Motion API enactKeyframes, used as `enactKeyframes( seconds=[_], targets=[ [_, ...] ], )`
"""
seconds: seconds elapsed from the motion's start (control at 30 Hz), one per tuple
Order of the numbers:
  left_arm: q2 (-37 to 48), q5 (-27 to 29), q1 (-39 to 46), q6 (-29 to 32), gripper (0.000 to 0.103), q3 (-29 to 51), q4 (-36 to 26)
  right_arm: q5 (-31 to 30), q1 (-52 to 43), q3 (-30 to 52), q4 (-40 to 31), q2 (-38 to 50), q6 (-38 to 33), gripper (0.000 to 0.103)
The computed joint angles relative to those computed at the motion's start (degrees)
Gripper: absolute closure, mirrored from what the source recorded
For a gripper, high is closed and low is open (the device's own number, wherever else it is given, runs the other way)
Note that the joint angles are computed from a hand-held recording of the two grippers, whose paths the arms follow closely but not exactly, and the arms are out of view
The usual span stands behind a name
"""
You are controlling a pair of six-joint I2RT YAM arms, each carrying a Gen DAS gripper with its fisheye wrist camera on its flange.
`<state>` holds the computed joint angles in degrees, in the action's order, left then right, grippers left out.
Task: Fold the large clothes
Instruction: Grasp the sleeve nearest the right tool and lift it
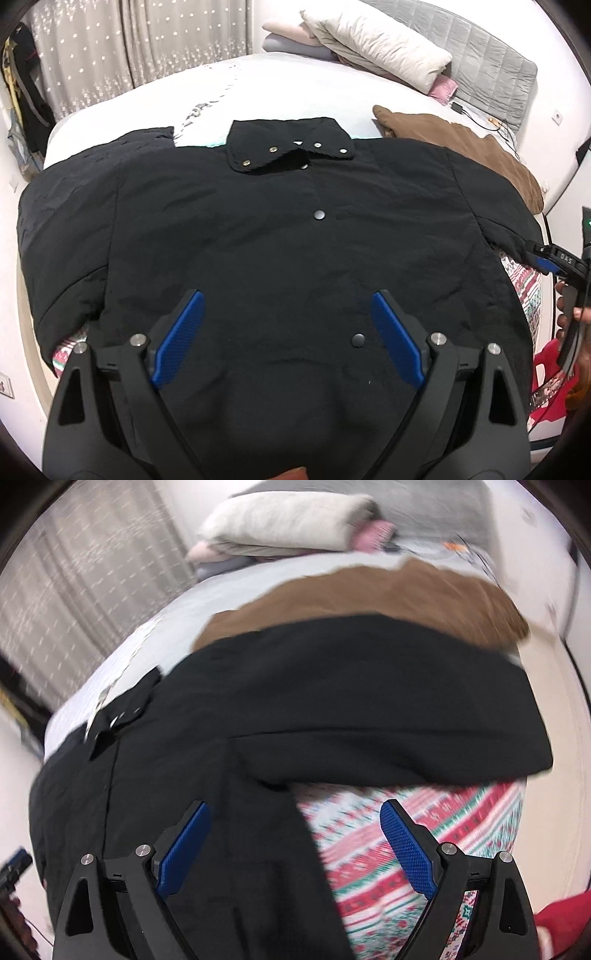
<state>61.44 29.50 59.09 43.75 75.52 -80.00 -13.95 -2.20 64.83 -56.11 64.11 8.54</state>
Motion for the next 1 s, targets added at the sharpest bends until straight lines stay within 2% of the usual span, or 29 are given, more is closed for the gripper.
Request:
enactKeyframes(
  seconds=[0.17, 0.27, 0.4, 0.57, 0.63, 0.67, 0.73, 0.8, 0.83, 1.0],
  targets=[
    [-1.1, 0.2, -0.1, -0.8, 0.011, -1.4, 2.1, -6.2, -10.3, -5.1, 5.4, 1.8, 0.4, 0.009],
    [-0.2, 1.3, 0.2, -0.6, 0.011, -1.4, 1.7, -6.0, -13.1, -7.4, 9.9, 3.7, 2.6, 0.009],
    [0.1, 1.7, 0.3, -0.6, 0.011, -2.2, 2.2, -4.9, -16.7, -10.3, 16.5, 6.1, 8.8, 0.009],
    [0.1, 1.4, -0.2, -1.6, 0.011, -3.6, 3.4, -11.4, -24.5, -14.2, 25.9, 7.0, 16.1, 0.01],
    [0.0, 1.0, -0.8, -2.4, 0.011, -4.2, 4.0, -12.8, -26.3, -13.9, 27.3, 7.9, 19.0, 0.017],
    [0.1, 0.9, -1.1, -2.7, 0.011, -4.6, 4.2, -13.1, -27.1, -13.4, 27.2, 8.5, 19.7, 0.028],
    [0.3, 0.8, -1.6, -3.1, 0.011, -4.9, 4.1, -15.4, -29.3, -12.4, 26.6, 9.7, 20.2, 0.066],
    [0.6, 0.9, -1.8, -3.1, 0.011, -5.0, 3.9, -19.0, -31.9, -12.0, 26.6, 10.3, 20.8, 0.083],
    [0.5, 0.9, -1.9, -3.2, 0.011, -5.2, 3.9, -20.8, -33.3, -12.3, 26.9, 9.4, 21.0, 0.089],
    [0.9, 1.8, -0.9, -2.2, 0.011, -4.8, 2.6, -17.5, -31.5, -9.5, 23.6, 2.7, 16.7, 0.093]
  ],
)
